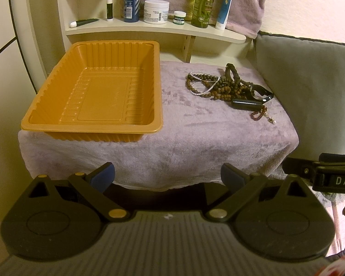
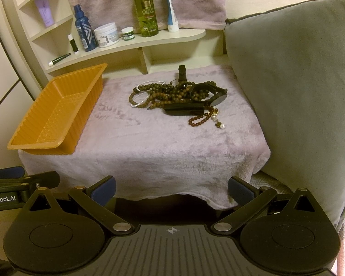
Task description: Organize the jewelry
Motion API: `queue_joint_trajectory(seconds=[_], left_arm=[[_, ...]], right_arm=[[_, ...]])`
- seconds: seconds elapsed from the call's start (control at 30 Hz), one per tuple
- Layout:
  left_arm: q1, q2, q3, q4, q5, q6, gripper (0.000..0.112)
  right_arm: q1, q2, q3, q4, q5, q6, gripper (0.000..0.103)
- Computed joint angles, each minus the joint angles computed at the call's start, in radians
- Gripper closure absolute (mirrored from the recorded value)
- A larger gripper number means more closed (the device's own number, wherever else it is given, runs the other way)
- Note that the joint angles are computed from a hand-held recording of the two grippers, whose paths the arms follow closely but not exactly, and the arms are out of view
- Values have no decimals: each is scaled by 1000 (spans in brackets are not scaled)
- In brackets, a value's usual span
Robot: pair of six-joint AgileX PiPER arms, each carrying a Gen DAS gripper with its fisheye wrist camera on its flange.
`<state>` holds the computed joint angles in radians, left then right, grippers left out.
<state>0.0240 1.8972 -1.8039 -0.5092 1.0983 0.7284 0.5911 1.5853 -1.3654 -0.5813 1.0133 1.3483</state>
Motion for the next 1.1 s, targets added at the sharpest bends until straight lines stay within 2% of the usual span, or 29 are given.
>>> queue_joint_trajectory(seconds=[1.1], left_arm=[[-5,-6,2,1,2,-7,14]], right_arm=[[3,-2,1,-3,1,5,0]])
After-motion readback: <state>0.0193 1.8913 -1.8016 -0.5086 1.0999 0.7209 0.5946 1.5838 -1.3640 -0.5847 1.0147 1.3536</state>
